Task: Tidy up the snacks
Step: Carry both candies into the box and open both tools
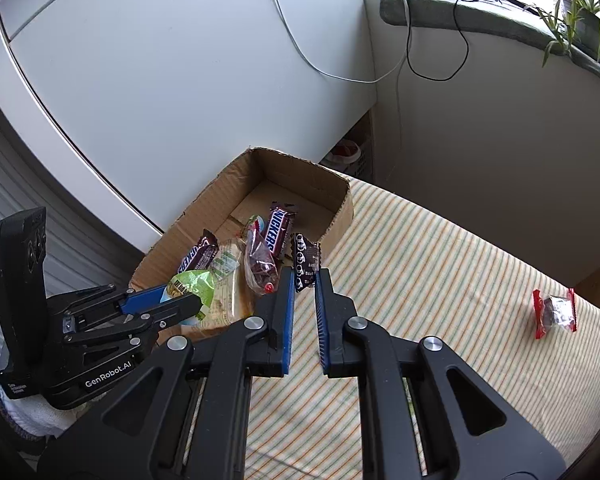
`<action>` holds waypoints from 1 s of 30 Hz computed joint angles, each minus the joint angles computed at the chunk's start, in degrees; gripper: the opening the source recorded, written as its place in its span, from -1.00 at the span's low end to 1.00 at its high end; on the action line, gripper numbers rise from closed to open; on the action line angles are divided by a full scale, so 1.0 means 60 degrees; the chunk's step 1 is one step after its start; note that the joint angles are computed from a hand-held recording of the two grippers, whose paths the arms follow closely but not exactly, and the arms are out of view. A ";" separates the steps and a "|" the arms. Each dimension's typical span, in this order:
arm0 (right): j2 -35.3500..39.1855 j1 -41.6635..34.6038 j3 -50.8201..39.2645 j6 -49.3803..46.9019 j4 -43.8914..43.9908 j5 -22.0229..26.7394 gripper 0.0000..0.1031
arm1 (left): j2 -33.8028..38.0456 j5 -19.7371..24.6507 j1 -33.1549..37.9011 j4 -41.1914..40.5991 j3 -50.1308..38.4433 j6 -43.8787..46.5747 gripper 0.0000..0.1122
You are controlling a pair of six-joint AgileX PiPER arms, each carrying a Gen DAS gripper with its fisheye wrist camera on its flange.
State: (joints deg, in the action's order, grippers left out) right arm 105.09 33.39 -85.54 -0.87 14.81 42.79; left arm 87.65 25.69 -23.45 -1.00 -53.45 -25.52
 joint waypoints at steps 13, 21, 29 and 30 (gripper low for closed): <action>0.1728 0.0623 -0.2333 0.0169 -0.0503 0.0817 -0.80 | -0.0910 0.0064 0.1212 0.0276 0.1019 0.0031 -0.63; 0.2402 0.0862 -0.3415 0.0297 -0.0774 0.1491 -0.79 | -0.1050 0.0161 0.1705 0.0129 0.1215 0.0424 -0.62; 0.1944 0.1039 -0.2981 0.0673 -0.1234 0.1109 0.50 | -0.1082 0.0138 0.1650 0.0490 0.1245 0.0088 -0.24; 0.1964 0.1054 -0.3042 0.0768 -0.1322 0.1206 0.53 | -0.1105 0.0119 0.1652 0.0501 0.1249 0.0069 -0.24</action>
